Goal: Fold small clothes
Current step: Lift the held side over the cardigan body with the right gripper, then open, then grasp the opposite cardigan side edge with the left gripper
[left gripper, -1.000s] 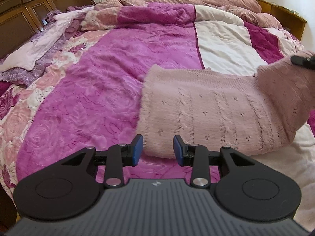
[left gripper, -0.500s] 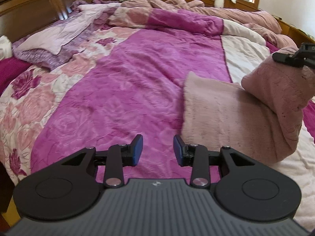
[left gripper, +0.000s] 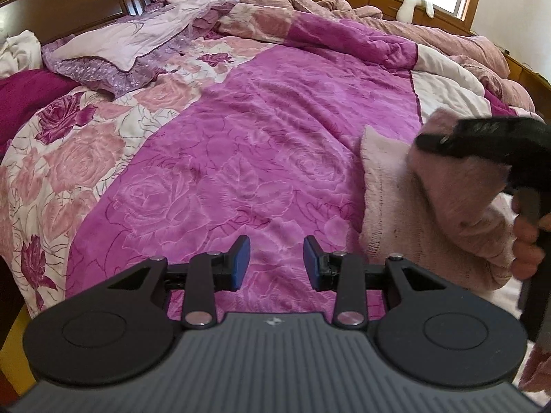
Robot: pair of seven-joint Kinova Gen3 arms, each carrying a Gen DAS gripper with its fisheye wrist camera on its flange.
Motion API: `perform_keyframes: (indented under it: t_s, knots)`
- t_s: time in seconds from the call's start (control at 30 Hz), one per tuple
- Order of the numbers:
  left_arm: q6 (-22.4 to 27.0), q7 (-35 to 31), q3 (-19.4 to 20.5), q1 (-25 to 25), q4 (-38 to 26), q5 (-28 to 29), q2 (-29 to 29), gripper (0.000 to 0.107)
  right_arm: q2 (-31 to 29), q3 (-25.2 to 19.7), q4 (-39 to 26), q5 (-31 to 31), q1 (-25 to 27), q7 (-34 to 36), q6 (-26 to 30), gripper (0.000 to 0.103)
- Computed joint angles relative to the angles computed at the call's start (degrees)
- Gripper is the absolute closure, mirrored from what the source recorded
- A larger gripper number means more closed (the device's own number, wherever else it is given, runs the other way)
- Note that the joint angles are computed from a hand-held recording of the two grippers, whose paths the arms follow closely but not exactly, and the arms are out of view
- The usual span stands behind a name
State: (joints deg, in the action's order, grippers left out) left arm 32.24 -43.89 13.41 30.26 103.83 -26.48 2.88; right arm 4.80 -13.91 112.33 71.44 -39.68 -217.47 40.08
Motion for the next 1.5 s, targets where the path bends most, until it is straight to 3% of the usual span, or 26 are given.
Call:
perform_keyframes:
  t_s: [0.07,0.17,0.33,0.5,0.57,0.67,0.7,0.77,0.8,0.9,1.0,1.17,1.3,1.37,1.5]
  knots:
    - [0.0,-0.5,-0.7,0.2,0.1,0.8,0.1,0.066,1.2,0.1,-1.0,-2.7,0.5,1.9,-1.0,0.072]
    - [-0.6,-1.4,-6.4,5.0,0.3,1.9,0.0,0.066,1.2,1.8,0.0,0.2,-3.4,-2.3,1.0,0.066]
    - [-1.5,-5.1,-8.5,6.3,-0.6,3.4,0.2,0.066,-1.5,-1.2,2.5,3.1,-2.1,-7.3,-0.5,0.050]
    - [-2.6,-11.8,-13.2,10.4,-4.4,6.2,1.6,0.066,-5.3,-4.1,4.5,3.7,-2.3,-6.2,-0.1,0.046]
    - [-3.4,-16.5,-11.3,8.0,-6.2,9.4,2.1,0.066,-6.5,-5.5,4.9,2.4,-2.5,-4.7,2.2,0.046]
    - [-4.2,-23.4,-3.5,0.5,-9.2,14.1,3.6,0.065,-7.9,-7.7,5.5,0.2,-3.4,-4.3,8.2,0.046]
    - [-4.4,-25.7,-0.9,-1.8,-10.3,15.6,4.4,0.063,-8.2,-8.0,5.6,-0.6,-3.9,-4.3,10.6,0.046]
    - [-4.9,-30.4,3.3,-5.0,-12.3,18.4,5.9,0.048,-8.4,-10.4,5.9,-1.9,-2.8,-4.7,15.2,0.046]
    - [-5.3,-32.7,5.4,-6.4,-13.2,19.6,6.8,0.047,-8.3,-11.1,5.8,-2.8,-2.6,-4.6,17.6,0.046]
    - [-4.8,-39.7,7.3,-6.1,-16.9,22.3,10.2,0.043,-7.5,-10.1,5.3,-6.2,-4.1,-4.2,23.3,0.046]
    - [-2.7,-46.3,3.1,-0.4,-21.3,24.2,13.6,0.043,-7.1,-9.7,6.0,-8.3,-4.4,-6.5,26.3,0.046]
    - [3.0,-56.7,-4.8,8.8,-29.1,26.4,20.2,0.043,-7.5,-8.5,8.2,-10.6,-3.9,-9.7,24.8,0.046]
    - [6.3,-63.9,-2.8,7.1,-34.0,30.5,25.1,0.043,-7.6,-8.4,9.4,-9.5,-3.3,-10.6,22.9,0.046]
    - [5.0,-62.8,-4.9,8.7,-35.0,30.2,26.5,0.043,-7.3,-8.7,9.3,-9.5,-3.5,-10.7,23.0,0.046]
    - [-1.1,-53.8,-15.4,16.1,-34.4,24.8,27.8,0.043,-7.3,-8.6,9.3,-9.2,-3.5,-9.9,22.6,0.046]
